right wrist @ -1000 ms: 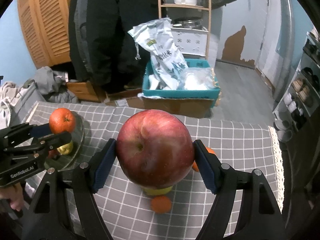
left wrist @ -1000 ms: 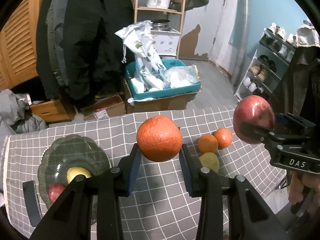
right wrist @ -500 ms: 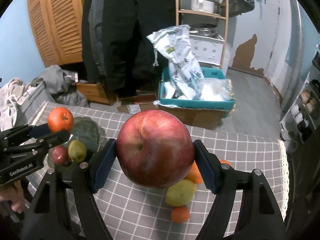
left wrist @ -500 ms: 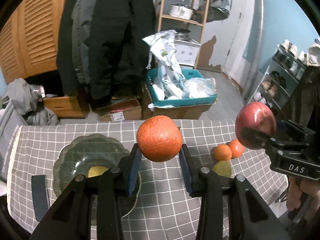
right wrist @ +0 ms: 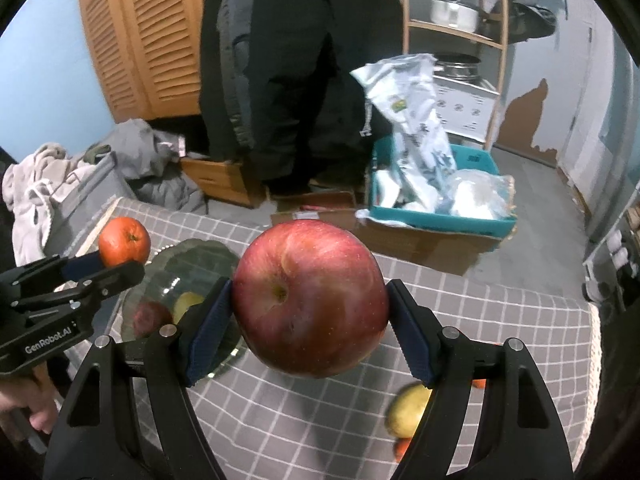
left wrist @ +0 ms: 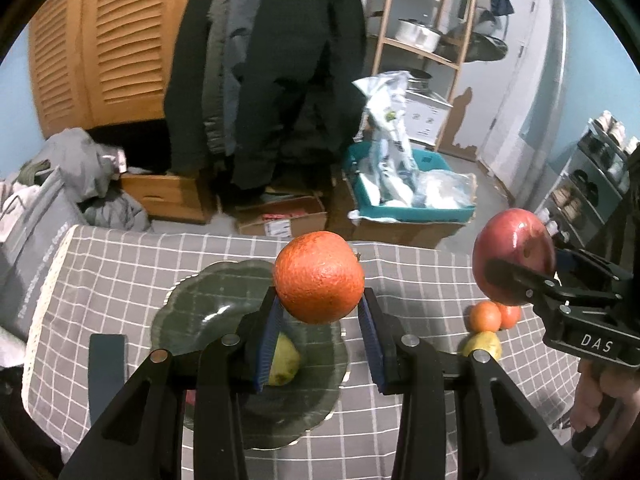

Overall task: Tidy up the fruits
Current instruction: 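Lower the brownish-orange fruit into the bowl and open the left tool while the right tool releases the apple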

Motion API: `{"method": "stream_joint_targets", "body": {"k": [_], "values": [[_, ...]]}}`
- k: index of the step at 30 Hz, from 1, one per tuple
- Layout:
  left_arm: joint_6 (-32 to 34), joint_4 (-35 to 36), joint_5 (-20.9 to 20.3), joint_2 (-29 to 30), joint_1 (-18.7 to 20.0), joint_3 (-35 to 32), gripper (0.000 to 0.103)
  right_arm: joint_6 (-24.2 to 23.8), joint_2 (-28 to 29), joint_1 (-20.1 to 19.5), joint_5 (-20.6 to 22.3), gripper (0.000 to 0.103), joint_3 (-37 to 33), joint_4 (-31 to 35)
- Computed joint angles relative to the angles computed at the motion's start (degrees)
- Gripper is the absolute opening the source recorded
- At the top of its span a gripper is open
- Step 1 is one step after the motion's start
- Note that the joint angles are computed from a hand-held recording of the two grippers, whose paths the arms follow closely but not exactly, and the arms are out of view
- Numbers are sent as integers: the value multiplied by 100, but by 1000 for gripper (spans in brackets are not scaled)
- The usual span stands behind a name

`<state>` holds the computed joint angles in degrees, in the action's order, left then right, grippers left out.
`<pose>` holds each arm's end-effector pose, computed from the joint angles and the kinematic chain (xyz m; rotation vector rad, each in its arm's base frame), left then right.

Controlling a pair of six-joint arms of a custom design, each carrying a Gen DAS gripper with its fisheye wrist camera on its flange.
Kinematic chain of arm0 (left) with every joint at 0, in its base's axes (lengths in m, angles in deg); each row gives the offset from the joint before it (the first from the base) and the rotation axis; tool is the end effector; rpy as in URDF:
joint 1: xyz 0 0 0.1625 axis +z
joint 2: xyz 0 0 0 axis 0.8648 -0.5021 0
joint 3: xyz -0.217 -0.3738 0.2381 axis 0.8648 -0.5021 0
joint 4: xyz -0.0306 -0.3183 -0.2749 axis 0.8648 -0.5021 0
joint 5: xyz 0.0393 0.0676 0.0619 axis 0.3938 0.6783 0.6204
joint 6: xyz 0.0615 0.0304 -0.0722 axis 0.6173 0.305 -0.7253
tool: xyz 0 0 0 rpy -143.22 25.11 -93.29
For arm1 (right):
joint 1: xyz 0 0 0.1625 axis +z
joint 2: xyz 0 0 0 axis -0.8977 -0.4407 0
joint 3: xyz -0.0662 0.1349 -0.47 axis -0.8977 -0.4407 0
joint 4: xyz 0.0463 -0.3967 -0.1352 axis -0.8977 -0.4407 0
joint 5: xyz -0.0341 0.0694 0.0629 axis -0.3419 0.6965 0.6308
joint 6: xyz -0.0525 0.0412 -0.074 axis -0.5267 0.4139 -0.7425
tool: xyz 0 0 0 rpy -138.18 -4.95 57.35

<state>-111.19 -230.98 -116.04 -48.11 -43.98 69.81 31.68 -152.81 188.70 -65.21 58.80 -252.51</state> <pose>-0.2979 -0.2922 0.1910 0.6642 2.4676 -0.7476 0.2545 -0.2625 0.2665 0.3817 -2.3342 0.8603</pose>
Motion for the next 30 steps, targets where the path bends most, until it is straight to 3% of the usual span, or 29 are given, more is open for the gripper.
{"method": "stream_joint_targets", "body": {"k": [14,30], "values": [[-275,528,225,-403,439,131,39,-117,1079,-341,719,77,-407,-439],[-235,408,203,-263,1346,254,39,-308,2100,-806,1088,77,-713,-477]]}}
